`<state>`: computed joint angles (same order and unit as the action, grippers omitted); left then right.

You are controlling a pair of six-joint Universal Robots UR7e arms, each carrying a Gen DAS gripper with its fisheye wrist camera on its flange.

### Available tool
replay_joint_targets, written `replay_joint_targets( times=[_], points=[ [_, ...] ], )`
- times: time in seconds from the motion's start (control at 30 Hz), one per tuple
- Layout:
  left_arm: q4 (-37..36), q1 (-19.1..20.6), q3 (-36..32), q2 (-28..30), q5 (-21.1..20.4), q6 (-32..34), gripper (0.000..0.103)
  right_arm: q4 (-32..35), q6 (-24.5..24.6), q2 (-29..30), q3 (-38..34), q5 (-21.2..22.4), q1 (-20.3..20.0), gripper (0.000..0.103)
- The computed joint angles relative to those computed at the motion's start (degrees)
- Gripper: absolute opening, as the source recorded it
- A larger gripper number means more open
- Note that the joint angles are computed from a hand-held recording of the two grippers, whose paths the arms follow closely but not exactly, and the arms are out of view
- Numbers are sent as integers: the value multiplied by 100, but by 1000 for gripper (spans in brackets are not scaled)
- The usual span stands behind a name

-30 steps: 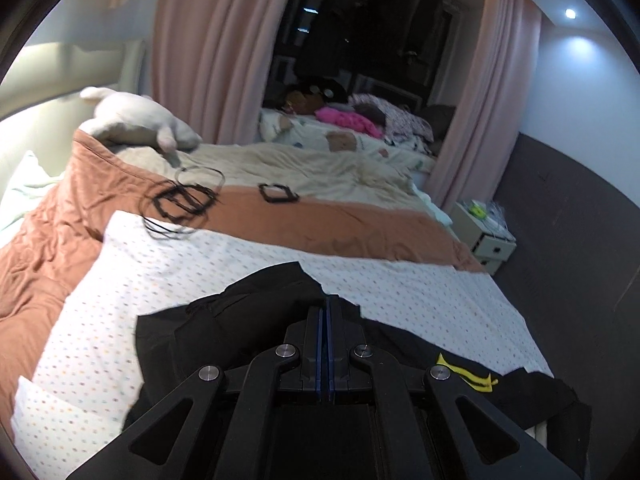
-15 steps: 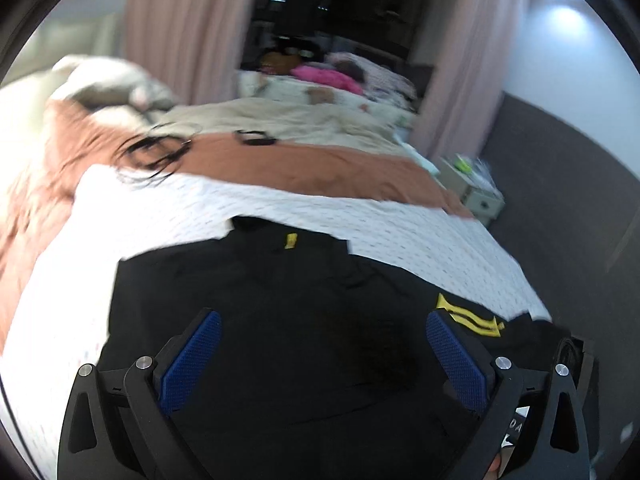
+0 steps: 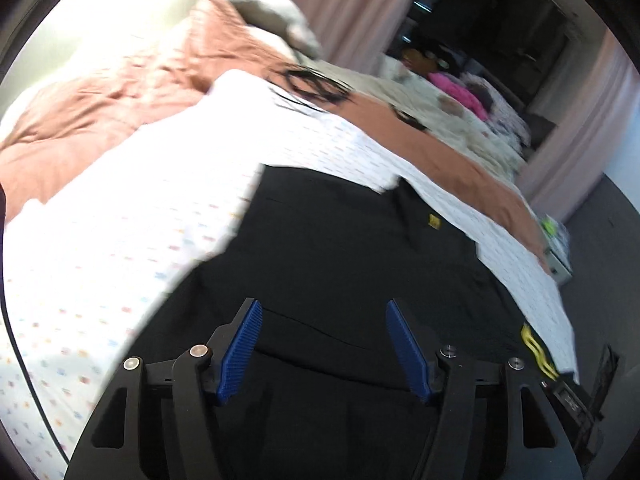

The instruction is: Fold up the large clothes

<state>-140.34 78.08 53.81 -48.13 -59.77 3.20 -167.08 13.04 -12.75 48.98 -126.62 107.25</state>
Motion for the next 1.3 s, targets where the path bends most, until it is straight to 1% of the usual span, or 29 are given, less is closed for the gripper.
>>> replay_joint_targets(
  times=[0.03, 0.07, 0.13, 0.17, 0.2, 0.23, 0.27, 0.3, 0.33, 0.37, 0.4, 0.47, 0.53, 0.57, 0.63, 0.7, 0.73, 0.77, 0.8, 0.83, 0.87, 0.9, 0.93, 0.97, 1.0, 1.03, 1.07, 1.13, 1.3],
  points=[
    [-65, 39, 32, -17, 142, -21, 66, 28, 113, 1, 15, 36, -33, 77],
    [-25, 100, -17, 0, 192, -99, 65, 47, 226, 5, 32, 82, -74, 74],
    [202, 241, -155, 31, 102, -360, 54, 96, 328, 9, 43, 109, -116, 70],
    [349, 294, -262, 79, 120, -470, 45, 82, 371, 5, 70, 142, -147, 68],
    [482, 344, -374, 139, 171, -572, 42, 65, 396, 2, 91, 163, -167, 66],
    [535, 382, -455, 196, 194, -616, 42, 45, 426, 6, 107, 182, -195, 61],
    [593, 423, -518, 242, 205, -643, 41, 60, 460, 14, 102, 189, -219, 54],
    [757, 464, -643, 317, 211, -709, 38, 124, 571, 29, 72, 244, -262, 49],
    [900, 500, -763, 389, 168, -764, 35, 122, 647, 41, 59, 349, -302, 33],
    [982, 532, -840, 442, 116, -796, 30, 123, 725, 71, 20, 540, -366, 19],
    [1104, 565, -970, 531, 77, -837, 28, 163, 755, 105, -37, 622, -398, 15],
    [1258, 610, -1167, 667, 25, -890, 26, 129, 709, 182, -152, 802, -448, 11],
    [1359, 641, -1435, 860, -19, -918, 24, 160, 652, 231, -262, 906, -469, 11],
    [1420, 664, -1599, 979, -81, -920, 19, 128, 578, 235, -283, 996, -482, 11],
    [1409, 678, -1709, 1088, -97, -918, 18, 122, 466, 227, -295, 1044, -482, 11],
    [1312, 640, -1681, 1102, 21, -917, 18, 250, 499, 163, -258, 974, -452, 11],
    [1239, 616, -1659, 1101, 87, -905, 18, 319, 556, 111, -215, 952, -439, 15],
    [1105, 564, -1587, 1073, 225, -862, 18, 331, 611, 28, -122, 956, -424, 30],
    [1100, 524, -1599, 1078, 370, -834, 20, 206, 619, -70, 36, 942, -410, 42],
    [1082, 485, -1564, 1053, 443, -826, 21, -4, 619, -171, 218, 849, -380, 66],
    [1001, 476, -1478, 997, 391, -812, 29, -287, 607, -273, 416, 668, -333, 80],
    [838, 466, -1286, 879, 269, -819, 48, -527, 588, -368, 596, 533, -298, 80],
    [668, 448, -1102, 773, 208, -830, 59, -729, 568, -503, 817, 481, -277, 80],
    [483, 417, -925, 680, 227, -822, 80, -803, 569, -588, 935, 488, -275, 80],
    [252, 376, -733, 587, 283, -776, 89, -915, 604, -724, 1133, 471, -276, 80],
    [-75, 318, -464, 452, 345, -656, 89, -999, 651, -826, 1288, 407, -274, 80],
    [-203, 275, -351, 393, 382, -581, 89, -1131, 725, -964, 1506, 266, -266, 80],
    [-348, 191, -130, 247, 404, -448, 89, -1363, 805, -1147, 1812, 110, -265, 80],
    [-678, 30, 279, 26, 312, -318, 89, -2058, 923, -1627, 2620, -511, -245, 80]
  ],
)
